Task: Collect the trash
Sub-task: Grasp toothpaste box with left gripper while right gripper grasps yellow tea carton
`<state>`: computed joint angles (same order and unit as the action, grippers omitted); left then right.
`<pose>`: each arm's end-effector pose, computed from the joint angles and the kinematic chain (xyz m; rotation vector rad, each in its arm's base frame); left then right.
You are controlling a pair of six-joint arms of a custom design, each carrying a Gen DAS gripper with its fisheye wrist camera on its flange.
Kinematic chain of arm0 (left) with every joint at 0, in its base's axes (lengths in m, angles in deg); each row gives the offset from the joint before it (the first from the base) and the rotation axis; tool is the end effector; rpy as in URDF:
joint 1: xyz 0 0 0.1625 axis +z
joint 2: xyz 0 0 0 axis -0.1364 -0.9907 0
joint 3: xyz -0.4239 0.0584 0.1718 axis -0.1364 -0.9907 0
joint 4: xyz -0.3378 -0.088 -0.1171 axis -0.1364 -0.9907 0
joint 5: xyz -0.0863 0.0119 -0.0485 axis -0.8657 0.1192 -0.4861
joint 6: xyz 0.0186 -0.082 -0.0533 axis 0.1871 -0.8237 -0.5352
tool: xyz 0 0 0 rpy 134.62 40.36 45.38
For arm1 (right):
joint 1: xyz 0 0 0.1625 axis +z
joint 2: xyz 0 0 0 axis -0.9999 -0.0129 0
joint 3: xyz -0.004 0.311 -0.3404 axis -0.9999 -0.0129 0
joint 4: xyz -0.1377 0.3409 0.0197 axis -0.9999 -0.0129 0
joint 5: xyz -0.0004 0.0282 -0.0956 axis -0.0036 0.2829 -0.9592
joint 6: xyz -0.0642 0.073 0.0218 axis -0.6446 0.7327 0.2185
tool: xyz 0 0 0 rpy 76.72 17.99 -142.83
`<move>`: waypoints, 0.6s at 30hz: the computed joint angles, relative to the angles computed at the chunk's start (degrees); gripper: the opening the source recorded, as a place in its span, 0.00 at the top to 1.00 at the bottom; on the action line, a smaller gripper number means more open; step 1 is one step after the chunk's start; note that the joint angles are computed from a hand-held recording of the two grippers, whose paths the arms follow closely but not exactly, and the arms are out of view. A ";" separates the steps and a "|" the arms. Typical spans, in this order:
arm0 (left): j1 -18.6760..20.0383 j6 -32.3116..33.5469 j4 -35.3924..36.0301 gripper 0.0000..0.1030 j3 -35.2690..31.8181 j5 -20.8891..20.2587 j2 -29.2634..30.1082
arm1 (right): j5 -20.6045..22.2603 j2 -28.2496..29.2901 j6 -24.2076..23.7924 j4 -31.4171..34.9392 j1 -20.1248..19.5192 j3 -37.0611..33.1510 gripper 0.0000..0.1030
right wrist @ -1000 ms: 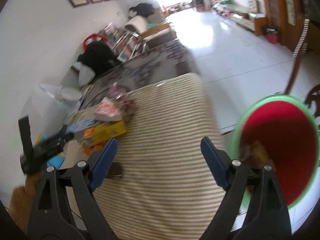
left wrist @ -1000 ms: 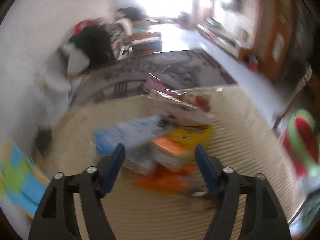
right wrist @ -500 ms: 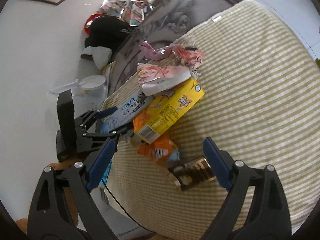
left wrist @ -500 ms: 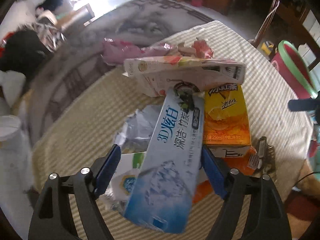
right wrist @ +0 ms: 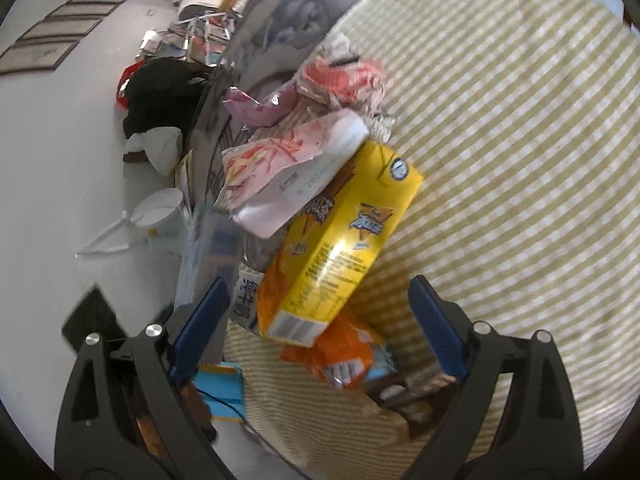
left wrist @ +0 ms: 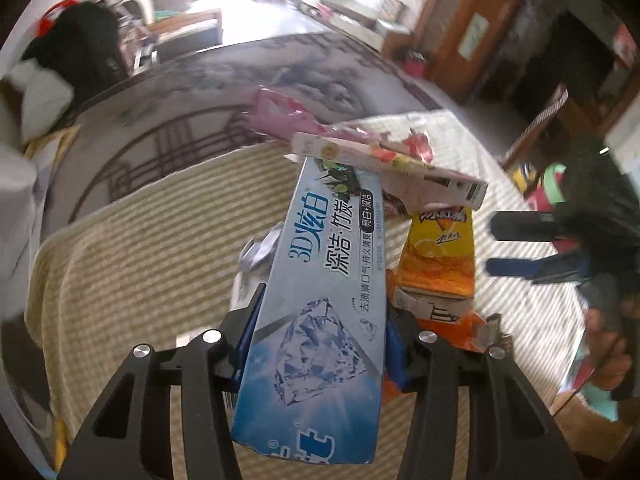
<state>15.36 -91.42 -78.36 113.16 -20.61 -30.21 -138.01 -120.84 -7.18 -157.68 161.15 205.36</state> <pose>-0.2164 -0.2156 0.0658 0.1212 2.4478 -0.6181 0.0427 -0.3129 0.1646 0.0838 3.0955 -0.0093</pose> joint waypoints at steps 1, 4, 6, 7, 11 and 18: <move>-1.34 -2.57 0.13 0.54 0.82 -0.07 -0.45 | 0.36 1.14 0.35 -1.49 0.13 0.28 0.12; -4.69 -9.71 0.57 0.54 2.69 0.09 -1.36 | 1.68 4.07 0.74 -5.36 0.39 1.02 0.13; -6.67 -14.03 1.83 0.54 3.43 0.20 -1.82 | 1.18 5.41 1.15 -7.22 1.15 1.16 0.21; -7.57 -15.97 2.50 0.53 3.75 0.22 -2.20 | 1.18 5.52 1.00 -7.08 1.24 1.07 0.28; -9.65 -20.93 2.80 0.54 4.35 0.66 -1.76 | 2.39 4.60 -0.83 -4.87 0.91 0.85 0.55; -11.99 -25.98 10.60 0.53 1.07 2.05 -2.07 | 4.97 -2.24 -5.20 1.34 0.07 1.86 0.60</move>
<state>3.37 -117.40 -67.77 114.23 -18.55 -32.29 -133.05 -123.08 -12.38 -156.34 161.23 207.21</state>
